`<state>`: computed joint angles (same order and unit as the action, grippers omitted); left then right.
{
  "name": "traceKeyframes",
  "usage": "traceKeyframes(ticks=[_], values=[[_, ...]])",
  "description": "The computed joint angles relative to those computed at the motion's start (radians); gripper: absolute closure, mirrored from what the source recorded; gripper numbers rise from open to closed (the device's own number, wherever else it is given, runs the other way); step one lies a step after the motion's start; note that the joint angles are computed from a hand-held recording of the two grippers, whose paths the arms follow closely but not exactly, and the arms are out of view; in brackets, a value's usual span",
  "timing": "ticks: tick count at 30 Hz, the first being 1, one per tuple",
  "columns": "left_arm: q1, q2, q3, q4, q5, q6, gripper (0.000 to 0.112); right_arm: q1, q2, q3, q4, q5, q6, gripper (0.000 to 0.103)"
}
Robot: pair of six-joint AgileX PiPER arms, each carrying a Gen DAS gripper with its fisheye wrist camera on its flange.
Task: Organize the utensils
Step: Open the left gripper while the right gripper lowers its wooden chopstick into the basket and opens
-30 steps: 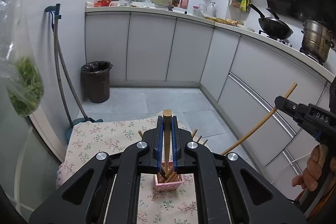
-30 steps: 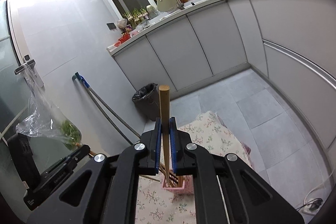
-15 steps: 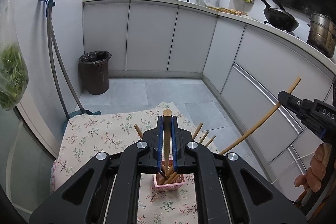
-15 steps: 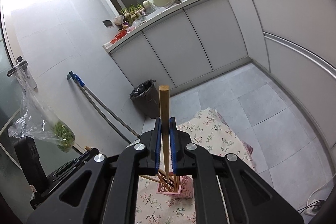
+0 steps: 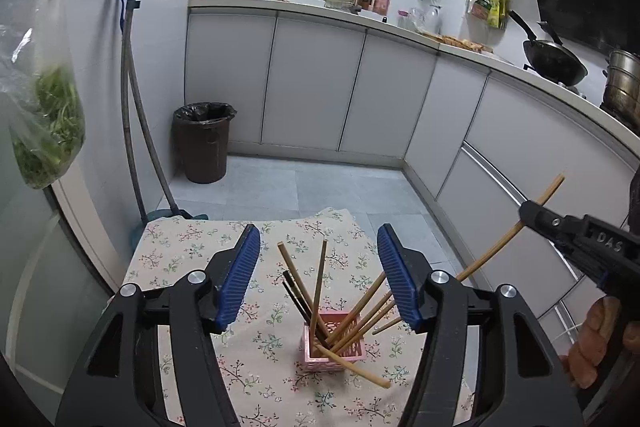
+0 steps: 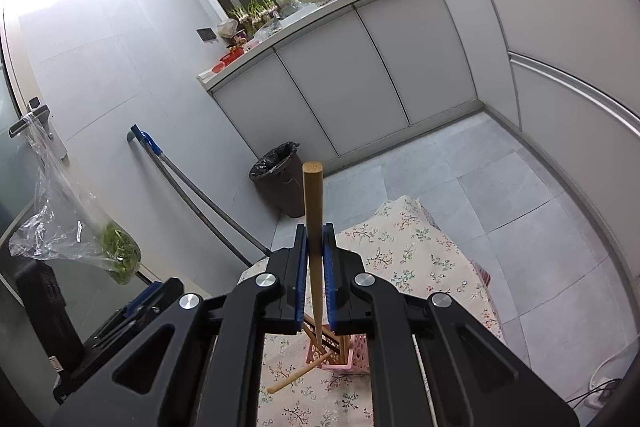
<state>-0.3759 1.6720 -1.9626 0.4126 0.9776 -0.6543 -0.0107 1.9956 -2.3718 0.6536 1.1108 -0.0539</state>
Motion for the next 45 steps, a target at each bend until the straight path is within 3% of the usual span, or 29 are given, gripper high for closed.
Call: traceKeyframes(ticks=[4, 14, 17, 19, 26, 34, 45], values=[[0.021, -0.015, 0.020, 0.004, -0.003, -0.013, 0.047, 0.041, 0.024, -0.012, -0.052, -0.011, 0.029, 0.095], [0.062, -0.019, 0.041, -0.047, -0.009, 0.022, 0.047, 0.108, 0.087, -0.077, -0.138, -0.025, 0.079, 0.095], [0.064, -0.012, 0.049, -0.043, -0.015, 0.008, 0.046, 0.133, 0.076, -0.006, -0.138, -0.099, 0.037, 0.088], [0.063, -0.013, 0.056, -0.031, -0.017, -0.005, 0.046, 0.150, 0.081, 0.012, -0.146, -0.120, 0.020, 0.074], [0.034, -0.044, 0.093, 0.041, -0.040, -0.069, 0.030, 0.133, 0.043, 0.065, -0.144, -0.123, 0.023, 0.066], [-0.017, -0.062, 0.095, 0.123, -0.017, -0.127, 0.022, 0.123, -0.070, 0.208, -0.150, -0.168, -0.039, 0.056], [-0.121, -0.074, 0.114, 0.286, 0.062, -0.236, 0.016, 0.137, -0.206, 0.388, -0.231, -0.239, -0.060, 0.030]])
